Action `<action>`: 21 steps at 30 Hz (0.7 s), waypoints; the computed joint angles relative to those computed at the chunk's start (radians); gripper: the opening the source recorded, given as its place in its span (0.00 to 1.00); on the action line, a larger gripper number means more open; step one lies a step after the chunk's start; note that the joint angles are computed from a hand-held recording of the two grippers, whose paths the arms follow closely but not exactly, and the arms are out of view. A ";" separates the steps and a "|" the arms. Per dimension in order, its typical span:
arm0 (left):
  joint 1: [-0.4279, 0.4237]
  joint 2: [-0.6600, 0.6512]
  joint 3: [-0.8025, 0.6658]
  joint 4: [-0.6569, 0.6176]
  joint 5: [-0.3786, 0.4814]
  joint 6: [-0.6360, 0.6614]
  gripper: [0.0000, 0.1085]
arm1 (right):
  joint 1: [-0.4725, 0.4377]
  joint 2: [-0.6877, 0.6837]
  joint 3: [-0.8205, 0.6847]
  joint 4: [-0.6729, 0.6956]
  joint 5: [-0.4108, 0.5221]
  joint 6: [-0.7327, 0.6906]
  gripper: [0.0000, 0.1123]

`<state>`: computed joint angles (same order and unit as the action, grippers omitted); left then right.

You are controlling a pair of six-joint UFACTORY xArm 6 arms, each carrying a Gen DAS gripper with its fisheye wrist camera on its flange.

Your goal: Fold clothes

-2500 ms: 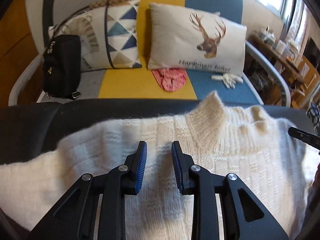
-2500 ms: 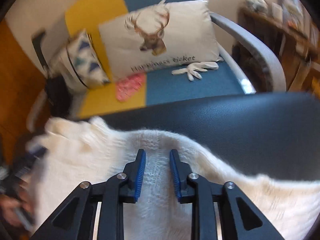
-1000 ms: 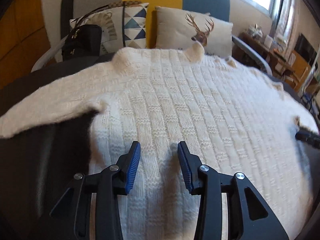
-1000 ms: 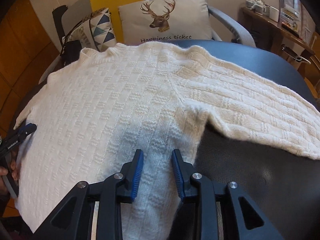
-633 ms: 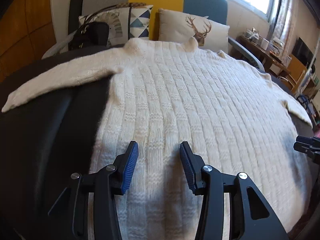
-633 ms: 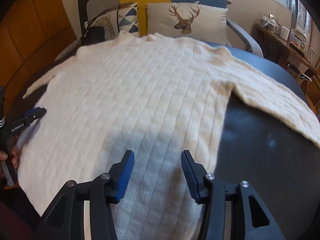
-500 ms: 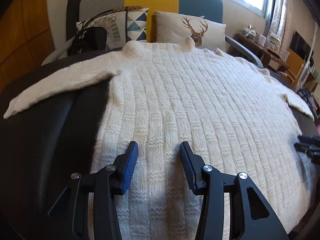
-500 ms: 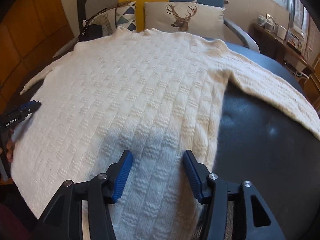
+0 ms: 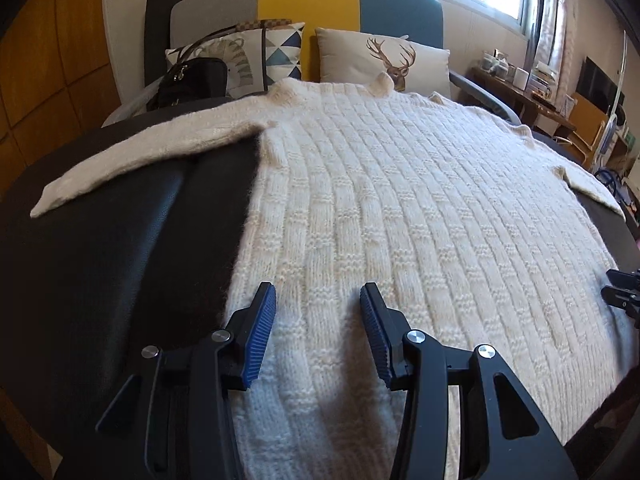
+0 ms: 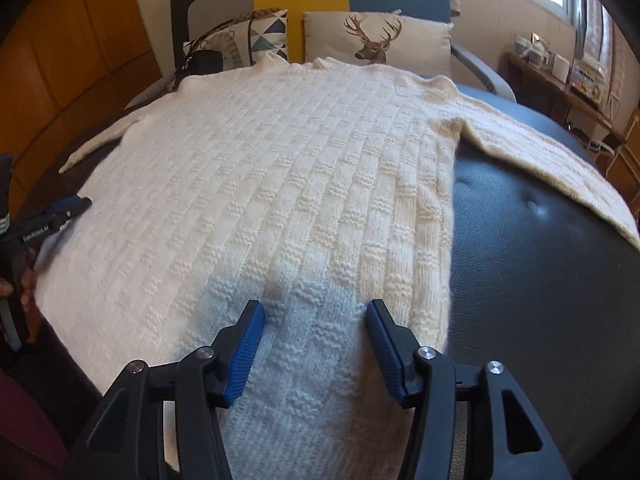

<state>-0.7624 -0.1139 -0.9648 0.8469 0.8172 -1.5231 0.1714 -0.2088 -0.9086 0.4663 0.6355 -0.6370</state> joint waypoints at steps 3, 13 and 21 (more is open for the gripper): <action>-0.017 -0.035 0.022 0.010 0.001 -0.040 0.43 | 0.003 -0.016 -0.011 -0.015 0.028 0.059 0.48; -0.040 -0.067 0.068 -0.030 -0.032 -0.008 0.44 | 0.010 -0.125 0.091 0.021 0.069 0.031 0.48; -0.009 -0.011 0.010 -0.070 -0.092 0.112 0.44 | 0.025 -0.037 -0.036 0.166 0.126 -0.011 0.48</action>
